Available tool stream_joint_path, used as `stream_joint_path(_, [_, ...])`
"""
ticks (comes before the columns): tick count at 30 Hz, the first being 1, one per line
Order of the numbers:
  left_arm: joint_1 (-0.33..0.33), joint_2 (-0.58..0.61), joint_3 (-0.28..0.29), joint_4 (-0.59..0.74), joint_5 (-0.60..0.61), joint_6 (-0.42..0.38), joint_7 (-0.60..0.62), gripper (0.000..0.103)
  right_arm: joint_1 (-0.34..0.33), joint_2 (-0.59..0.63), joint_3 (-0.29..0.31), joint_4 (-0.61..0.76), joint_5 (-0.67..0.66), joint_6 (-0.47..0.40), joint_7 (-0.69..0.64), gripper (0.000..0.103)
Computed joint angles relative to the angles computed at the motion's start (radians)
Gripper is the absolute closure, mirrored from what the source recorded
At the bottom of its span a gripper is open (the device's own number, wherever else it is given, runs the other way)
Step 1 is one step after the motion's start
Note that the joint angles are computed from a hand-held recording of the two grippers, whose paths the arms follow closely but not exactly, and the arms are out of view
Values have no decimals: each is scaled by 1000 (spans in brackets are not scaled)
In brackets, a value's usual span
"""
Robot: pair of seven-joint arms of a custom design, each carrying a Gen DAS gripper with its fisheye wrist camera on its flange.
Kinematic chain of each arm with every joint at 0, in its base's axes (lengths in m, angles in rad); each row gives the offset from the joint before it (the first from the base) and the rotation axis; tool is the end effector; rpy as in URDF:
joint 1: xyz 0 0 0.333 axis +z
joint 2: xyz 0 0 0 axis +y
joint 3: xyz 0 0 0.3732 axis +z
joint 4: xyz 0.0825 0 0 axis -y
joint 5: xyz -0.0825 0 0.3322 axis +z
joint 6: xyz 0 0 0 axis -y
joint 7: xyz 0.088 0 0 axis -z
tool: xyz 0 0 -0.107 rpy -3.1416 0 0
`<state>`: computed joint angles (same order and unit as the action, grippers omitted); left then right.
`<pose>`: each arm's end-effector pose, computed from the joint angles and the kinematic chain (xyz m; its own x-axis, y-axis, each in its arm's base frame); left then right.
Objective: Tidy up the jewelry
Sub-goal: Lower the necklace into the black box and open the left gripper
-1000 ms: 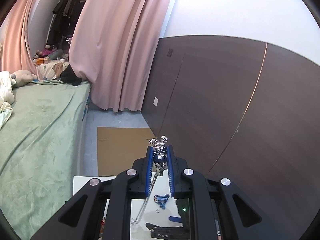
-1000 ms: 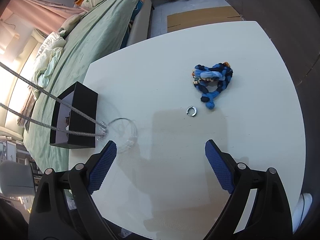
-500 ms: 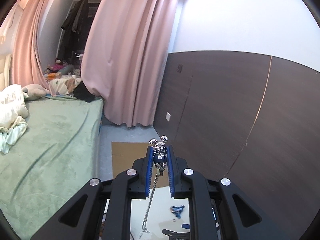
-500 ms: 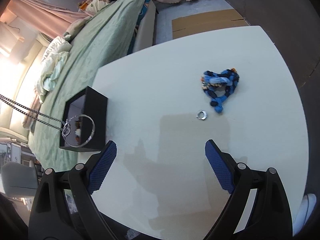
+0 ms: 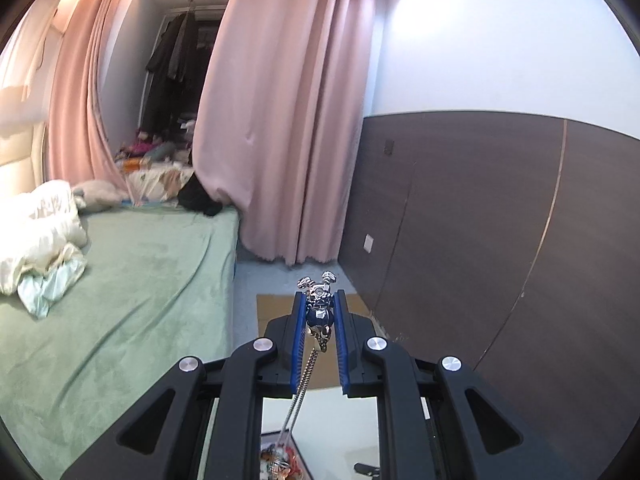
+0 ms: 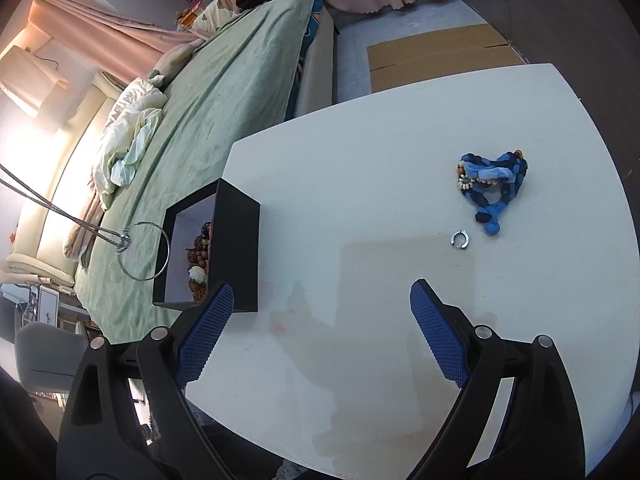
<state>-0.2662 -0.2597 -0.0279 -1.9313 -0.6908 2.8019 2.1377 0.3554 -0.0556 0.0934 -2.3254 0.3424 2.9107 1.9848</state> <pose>0.4443 -0.1060 0.7869 -0.4377 -0.8852 0.1575 -0.3848 0.0260 -0.9227 0.4602 0.1998 0.5237 -0.1376 -0.8800 -0.4545 -0.8462 0.3429 -0.4078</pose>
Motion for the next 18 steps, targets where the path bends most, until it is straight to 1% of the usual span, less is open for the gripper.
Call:
stream_joint_path(4, [29,48,-7,-33,22,-23,-31,91,-7,-5,0,-8,-26,-5,21,13])
stream_joint_path(12, [85,112,-39,-117,25,-16,-79,91,-12,-3,-1,-1,-63,-25,39,13])
stream_joint_path(15, [102,129,-45,-127,26,-17,-89,91,-13,1,0,5,-71,-30,43,13])
stream_joint_path(18, [112,136,-44,-119,3,-12,-71,91,-14,10,0,14,-78,-37,48,13])
